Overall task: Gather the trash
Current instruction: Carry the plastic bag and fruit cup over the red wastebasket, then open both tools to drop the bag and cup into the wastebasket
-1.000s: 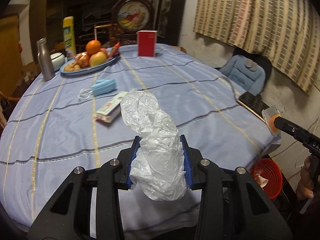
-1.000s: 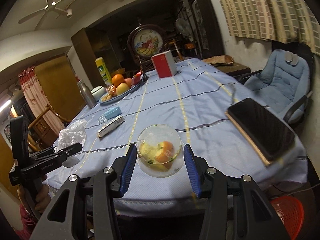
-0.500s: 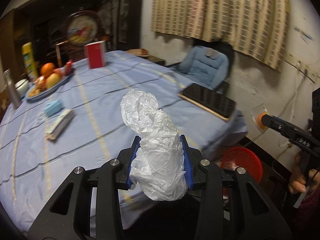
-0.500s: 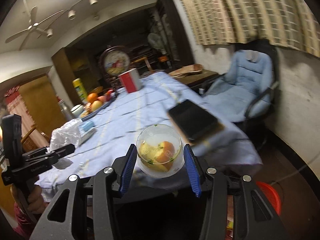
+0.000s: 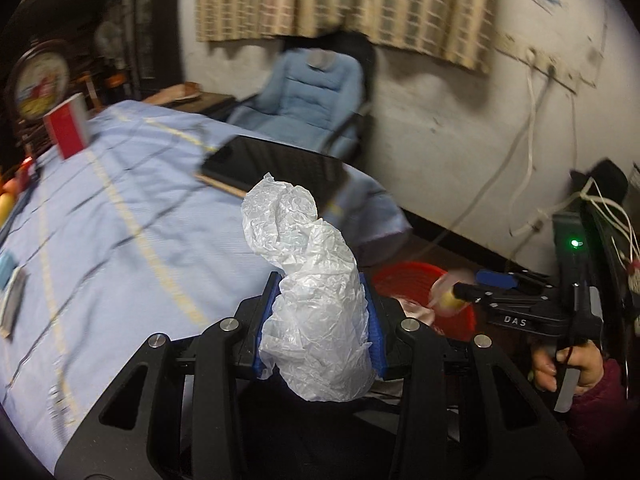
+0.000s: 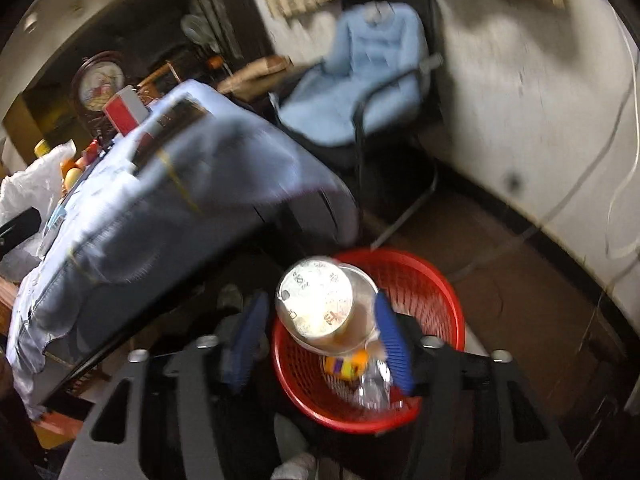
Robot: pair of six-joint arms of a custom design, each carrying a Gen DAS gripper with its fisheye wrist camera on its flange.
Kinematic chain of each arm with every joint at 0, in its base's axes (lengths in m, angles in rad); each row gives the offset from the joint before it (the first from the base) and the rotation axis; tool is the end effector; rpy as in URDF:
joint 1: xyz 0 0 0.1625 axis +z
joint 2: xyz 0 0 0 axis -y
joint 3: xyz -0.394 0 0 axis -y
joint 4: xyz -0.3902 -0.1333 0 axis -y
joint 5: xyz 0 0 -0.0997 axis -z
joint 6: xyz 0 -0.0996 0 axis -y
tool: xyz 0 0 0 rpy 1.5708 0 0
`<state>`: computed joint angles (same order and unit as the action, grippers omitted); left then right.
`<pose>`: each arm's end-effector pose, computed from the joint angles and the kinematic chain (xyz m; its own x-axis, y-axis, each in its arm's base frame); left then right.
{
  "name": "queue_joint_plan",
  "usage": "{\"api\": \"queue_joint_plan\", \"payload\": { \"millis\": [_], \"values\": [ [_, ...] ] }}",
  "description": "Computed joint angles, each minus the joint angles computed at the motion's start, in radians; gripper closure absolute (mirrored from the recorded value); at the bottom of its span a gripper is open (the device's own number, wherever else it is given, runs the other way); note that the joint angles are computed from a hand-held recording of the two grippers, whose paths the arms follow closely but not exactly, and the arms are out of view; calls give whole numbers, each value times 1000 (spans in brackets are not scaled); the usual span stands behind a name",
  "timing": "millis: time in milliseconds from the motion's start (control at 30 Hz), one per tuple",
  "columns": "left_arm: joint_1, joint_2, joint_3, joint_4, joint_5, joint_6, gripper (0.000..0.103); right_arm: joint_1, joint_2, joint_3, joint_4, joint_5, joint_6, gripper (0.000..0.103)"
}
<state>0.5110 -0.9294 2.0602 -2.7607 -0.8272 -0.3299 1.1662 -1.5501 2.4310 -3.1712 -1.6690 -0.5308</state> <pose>-0.3430 -0.4224 0.0579 -0.6556 0.4307 -0.6202 0.6959 0.6635 -0.2748 -0.0426 -0.4134 0.2466 -0.9169 0.0391 0.3972 -0.1949 0.8247 -0.5310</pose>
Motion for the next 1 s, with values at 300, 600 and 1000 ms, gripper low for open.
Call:
{"api": "queue_joint_plan", "payload": {
  "millis": [300,600,1000],
  "values": [
    [16,191,-147,23,-119,108,64,-150,-92,-7,9,188,65,37],
    [43,359,-299,111,-238,171,62,-228,-97,-15,52,255,69,37],
    [45,416,-349,165,-164,148,22,-276,-89,-33,81,294,72,37]
  ]
}}
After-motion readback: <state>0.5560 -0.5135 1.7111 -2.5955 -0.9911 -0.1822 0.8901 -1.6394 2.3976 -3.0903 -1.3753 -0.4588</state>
